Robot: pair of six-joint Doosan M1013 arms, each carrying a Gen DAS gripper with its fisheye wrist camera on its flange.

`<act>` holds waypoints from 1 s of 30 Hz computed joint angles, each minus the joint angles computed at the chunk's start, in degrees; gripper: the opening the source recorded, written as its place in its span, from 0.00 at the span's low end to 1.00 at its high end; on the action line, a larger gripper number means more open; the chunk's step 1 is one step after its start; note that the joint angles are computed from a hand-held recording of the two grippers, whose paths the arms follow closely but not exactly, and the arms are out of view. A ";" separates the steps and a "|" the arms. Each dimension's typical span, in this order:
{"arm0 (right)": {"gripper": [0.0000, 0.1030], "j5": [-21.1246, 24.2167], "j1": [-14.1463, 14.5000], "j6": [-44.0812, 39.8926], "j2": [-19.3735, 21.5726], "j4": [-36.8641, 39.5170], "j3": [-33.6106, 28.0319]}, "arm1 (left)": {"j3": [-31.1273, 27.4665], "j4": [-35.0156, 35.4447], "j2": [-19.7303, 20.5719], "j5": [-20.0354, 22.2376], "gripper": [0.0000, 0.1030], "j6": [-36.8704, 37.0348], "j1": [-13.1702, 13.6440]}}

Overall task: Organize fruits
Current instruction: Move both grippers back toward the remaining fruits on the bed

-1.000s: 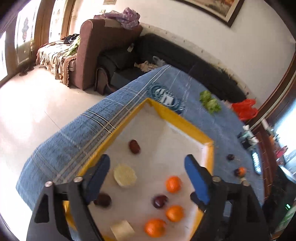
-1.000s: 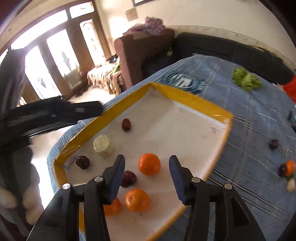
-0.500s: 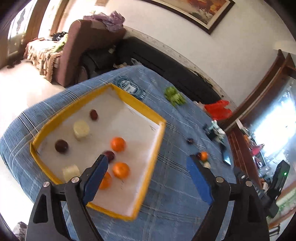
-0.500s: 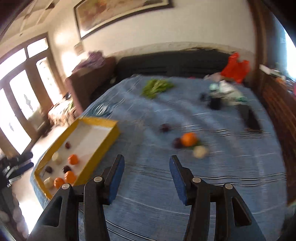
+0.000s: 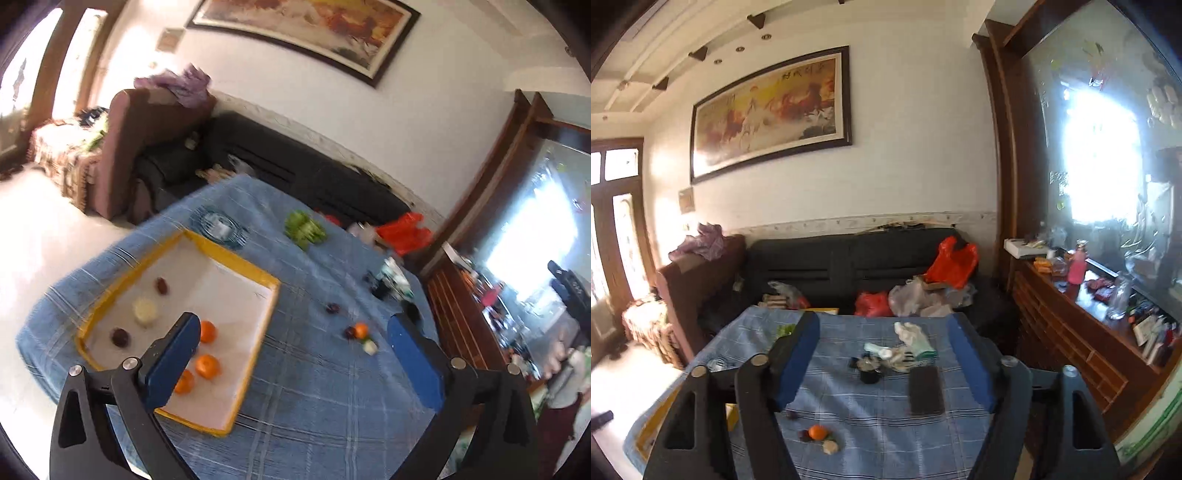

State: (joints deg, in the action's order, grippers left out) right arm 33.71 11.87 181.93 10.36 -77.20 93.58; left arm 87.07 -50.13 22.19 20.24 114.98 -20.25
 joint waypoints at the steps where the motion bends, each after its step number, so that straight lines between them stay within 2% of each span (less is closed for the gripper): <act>1: 0.81 -2.09 -0.29 0.11 0.46 0.57 0.32 | -0.17 -1.99 0.39 0.95 0.98 1.56 0.03; 2: 0.82 -3.27 -0.36 -0.53 1.27 1.72 0.33 | -0.69 -2.77 1.11 2.08 0.98 2.11 0.00; 6: 0.82 -6.00 -0.12 -5.63 6.36 9.08 0.39 | -1.93 2.83 3.13 2.13 0.98 -3.31 -0.97; 8: 0.82 -6.33 0.04 -6.68 8.12 10.66 0.69 | -3.03 1.17 4.55 5.35 0.98 -3.02 -0.75; 10: 0.82 -8.54 -0.26 -9.98 10.11 15.70 0.38 | -3.86 3.39 5.34 7.06 0.98 -5.22 -0.77; 13: 0.81 -12.05 -1.49 -17.58 12.01 26.57 -0.16 | -3.50 8.63 5.16 4.73 0.97 -9.83 -1.19; 14: 0.81 -12.44 -1.55 -18.30 12.44 27.67 -0.27 | -3.26 8.86 5.03 4.12 0.97 -10.00 -1.16; 15: 0.81 -12.53 -1.51 -19.60 13.06 28.92 -0.87 | -2.96 8.19 4.87 3.67 0.97 -9.78 -0.99; 18: 0.81 -12.59 -1.34 -21.82 14.29 30.75 -2.17 | -3.15 5.94 4.95 5.99 0.98 -8.68 -0.07; 20: 0.81 -12.58 -1.19 -22.06 14.81 31.40 -2.74 | -2.62 5.91 4.63 5.45 0.98 -8.61 0.19; 24: 0.81 -12.37 -1.25 -26.28 15.77 37.29 -4.57 | -2.37 4.50 4.56 6.19 0.98 -8.80 1.07; 30: 0.81 -11.09 -0.62 -27.14 16.35 38.39 -5.33 | -1.43 2.59 4.26 6.58 0.97 -8.30 2.00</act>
State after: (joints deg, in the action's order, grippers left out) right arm 22.62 11.25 154.79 26.71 -38.81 88.26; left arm 85.64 -47.53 26.45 26.82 106.68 -18.25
